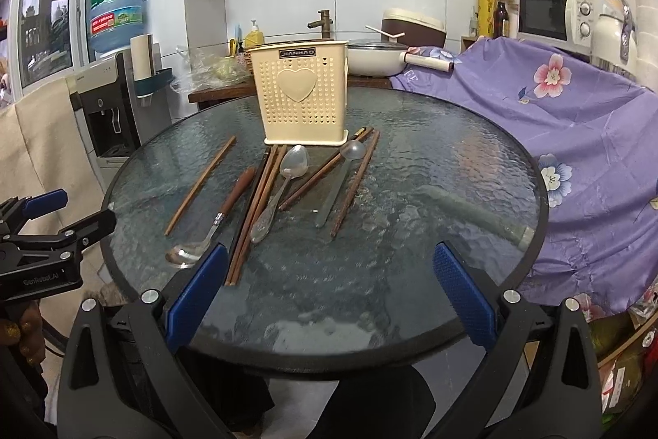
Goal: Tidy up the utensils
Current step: 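Reach down and grasp a brown chopstick with each gripper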
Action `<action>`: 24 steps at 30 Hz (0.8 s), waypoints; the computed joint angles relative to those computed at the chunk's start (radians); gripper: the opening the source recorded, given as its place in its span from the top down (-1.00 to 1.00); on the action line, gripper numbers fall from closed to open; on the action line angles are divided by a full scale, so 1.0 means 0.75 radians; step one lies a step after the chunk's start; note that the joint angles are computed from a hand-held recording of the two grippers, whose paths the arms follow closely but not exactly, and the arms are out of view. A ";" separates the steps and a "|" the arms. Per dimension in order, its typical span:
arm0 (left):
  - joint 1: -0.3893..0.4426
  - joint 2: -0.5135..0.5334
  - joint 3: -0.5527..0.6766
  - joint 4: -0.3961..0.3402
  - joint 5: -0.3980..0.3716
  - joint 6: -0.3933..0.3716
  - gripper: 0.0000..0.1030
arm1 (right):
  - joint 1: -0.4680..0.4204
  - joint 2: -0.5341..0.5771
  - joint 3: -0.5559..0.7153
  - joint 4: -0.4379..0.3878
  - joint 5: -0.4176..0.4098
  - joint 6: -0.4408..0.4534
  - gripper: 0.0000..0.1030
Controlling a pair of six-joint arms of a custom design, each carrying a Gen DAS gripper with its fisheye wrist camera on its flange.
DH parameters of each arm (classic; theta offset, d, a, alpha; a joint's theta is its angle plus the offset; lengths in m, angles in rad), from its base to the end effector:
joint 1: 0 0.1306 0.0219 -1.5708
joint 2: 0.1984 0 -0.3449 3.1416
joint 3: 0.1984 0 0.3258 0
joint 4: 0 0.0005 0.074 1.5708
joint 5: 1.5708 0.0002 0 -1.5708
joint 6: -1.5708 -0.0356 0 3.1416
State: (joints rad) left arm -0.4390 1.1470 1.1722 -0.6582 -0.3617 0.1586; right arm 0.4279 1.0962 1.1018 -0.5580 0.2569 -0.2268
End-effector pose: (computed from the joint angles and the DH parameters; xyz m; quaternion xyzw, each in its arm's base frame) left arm 0.3282 -0.1407 0.4114 0.0421 0.8803 0.0225 0.4721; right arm 0.3186 0.1348 0.4072 -0.0248 0.8678 0.0495 0.4937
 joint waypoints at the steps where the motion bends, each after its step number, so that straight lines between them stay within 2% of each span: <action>1: 0.025 0.023 0.029 -0.011 0.008 -0.022 -0.89 | -0.036 0.034 0.046 -0.033 -0.040 0.009 -0.91; 4: 0.106 0.112 0.143 -0.068 0.045 -0.068 -0.87 | -0.130 0.167 0.213 -0.160 -0.125 0.031 -0.89; 5: 0.136 0.148 0.188 -0.081 0.063 -0.084 -0.81 | -0.149 0.206 0.258 -0.193 -0.137 0.033 -0.87; 7: 0.177 0.226 0.285 -0.132 0.100 -0.114 -0.73 | -0.206 0.335 0.409 -0.299 -0.221 0.028 -0.59; 9: 0.217 0.321 0.408 -0.218 0.177 -0.139 -0.57 | -0.246 0.451 0.548 -0.412 -0.289 0.001 -0.44; 11: 0.247 0.425 0.538 -0.313 0.246 -0.146 -0.46 | -0.287 0.562 0.683 -0.501 -0.387 -0.031 -0.41; 13: 0.270 0.507 0.641 -0.379 0.315 -0.135 -0.33 | -0.305 0.647 0.792 -0.570 -0.432 -0.038 -0.29; 15: 0.283 0.584 0.740 -0.437 0.359 -0.124 -0.20 | -0.313 0.720 0.889 -0.619 -0.425 -0.036 -0.16; 17: 0.288 0.673 0.853 -0.497 0.387 -0.114 0.03 | -0.318 0.783 0.977 -0.663 -0.416 -0.030 -0.06; 20: 0.310 0.822 1.057 -0.628 0.475 -0.083 0.19 | -0.346 0.929 1.190 -0.777 -0.445 -0.046 0.08; 24: 0.326 1.015 1.320 -0.793 0.507 -0.024 0.40 | -0.371 1.077 1.411 -0.884 -0.419 -0.040 0.26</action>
State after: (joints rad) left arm -0.1944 1.9085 2.1621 -1.2530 0.0185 0.1409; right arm 0.1496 1.9043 2.1601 -1.2212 -0.0572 -0.2570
